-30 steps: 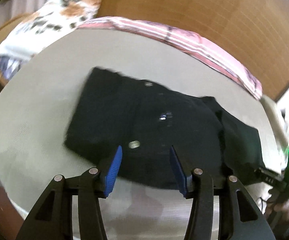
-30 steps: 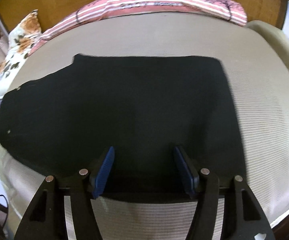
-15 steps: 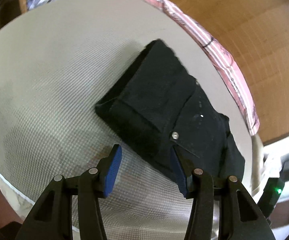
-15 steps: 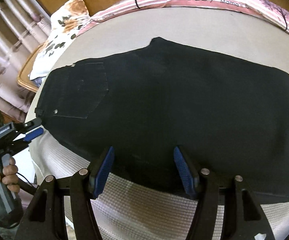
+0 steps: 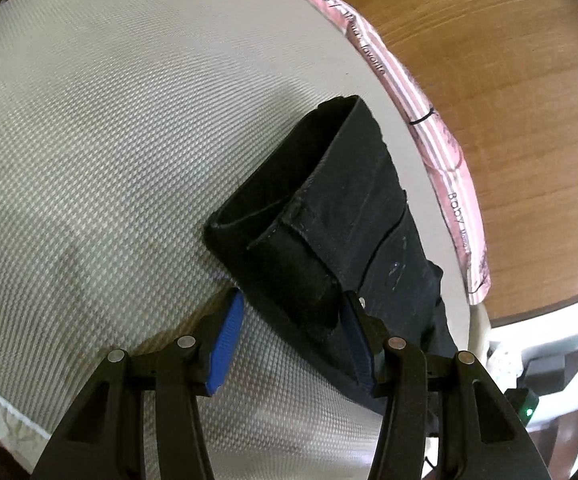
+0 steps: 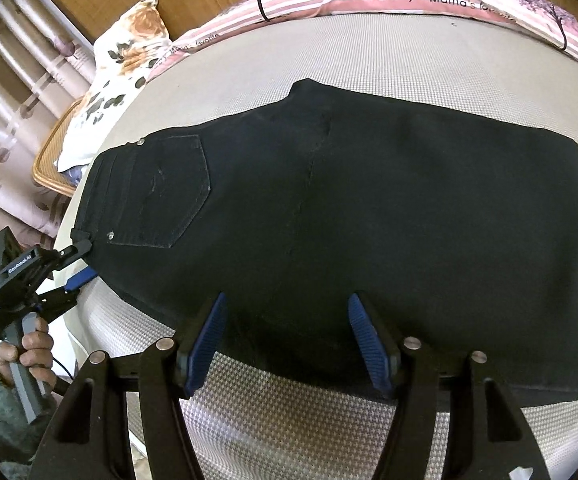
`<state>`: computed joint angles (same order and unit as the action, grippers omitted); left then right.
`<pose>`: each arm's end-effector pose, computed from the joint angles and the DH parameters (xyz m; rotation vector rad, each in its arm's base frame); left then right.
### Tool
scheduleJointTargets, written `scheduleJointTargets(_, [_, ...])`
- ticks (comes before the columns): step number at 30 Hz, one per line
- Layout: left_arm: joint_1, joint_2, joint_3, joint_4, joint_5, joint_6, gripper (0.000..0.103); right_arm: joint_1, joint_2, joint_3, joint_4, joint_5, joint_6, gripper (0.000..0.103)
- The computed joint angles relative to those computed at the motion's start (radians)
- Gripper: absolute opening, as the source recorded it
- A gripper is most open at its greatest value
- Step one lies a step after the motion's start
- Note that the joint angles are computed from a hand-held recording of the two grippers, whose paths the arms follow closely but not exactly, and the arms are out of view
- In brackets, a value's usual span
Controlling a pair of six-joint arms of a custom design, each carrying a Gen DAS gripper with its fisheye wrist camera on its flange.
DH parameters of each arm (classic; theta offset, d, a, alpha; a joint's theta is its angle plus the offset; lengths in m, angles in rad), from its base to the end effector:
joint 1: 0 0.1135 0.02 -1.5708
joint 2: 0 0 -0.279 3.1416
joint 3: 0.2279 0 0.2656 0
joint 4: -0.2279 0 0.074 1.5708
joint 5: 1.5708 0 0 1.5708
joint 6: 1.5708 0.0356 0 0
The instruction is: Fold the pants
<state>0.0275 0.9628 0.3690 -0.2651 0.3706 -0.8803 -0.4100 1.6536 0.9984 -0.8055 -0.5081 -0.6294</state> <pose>0.1790 -0.0080 0.1663 -0.9474 2.3426 -0.8178 0.2787 -0.1022 0.1770 -0.3395 2.7239 0.5435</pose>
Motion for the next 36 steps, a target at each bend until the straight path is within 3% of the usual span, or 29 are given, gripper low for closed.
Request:
scheduleJointTargets(3, [0.009,0.002,-0.02,0.056,0.008,-0.008,0.053,0.0,0.002,0.001,-0.001,-0.003,0.006,0.061])
scheduleJointTargets(9, [0.162,0.007,-0.123,0.247,0.191,-0.109,0.054,0.002,0.009,0.008,-0.004,0.001,0.014,0.061])
scheduleJointTargets(19, [0.115,0.103,-0.094,0.348,0.107,-0.082,0.054,0.011,0.009,0.0,0.01,0.004,0.033,0.061])
scheduleJointTargets(23, [0.083,0.121,-0.078,0.346,0.056,-0.082,0.052,0.009,0.004,-0.003,0.015,0.002,0.042,0.061])
scheduleJointTargets(27, [0.034,0.136,-0.028,0.263,-0.026,-0.053,0.029,-0.007,-0.007,0.002,0.012,-0.007,0.041,0.061])
scheduleJointTargets(29, [0.001,0.111,0.007,0.204,-0.07,-0.034,0.027,-0.02,-0.007,0.015,0.006,-0.016,0.045,0.061])
scheduleJointTargets(31, [-0.091,0.089,0.098,0.096,-0.184,0.019,0.026,-0.039,-0.005,0.036,-0.004,-0.026,0.049,0.061])
scheduleJointTargets(36, [-0.271,0.131,0.3,0.014,-0.311,0.088,0.025,-0.118,0.016,0.121,-0.054,-0.077,0.054,0.061])
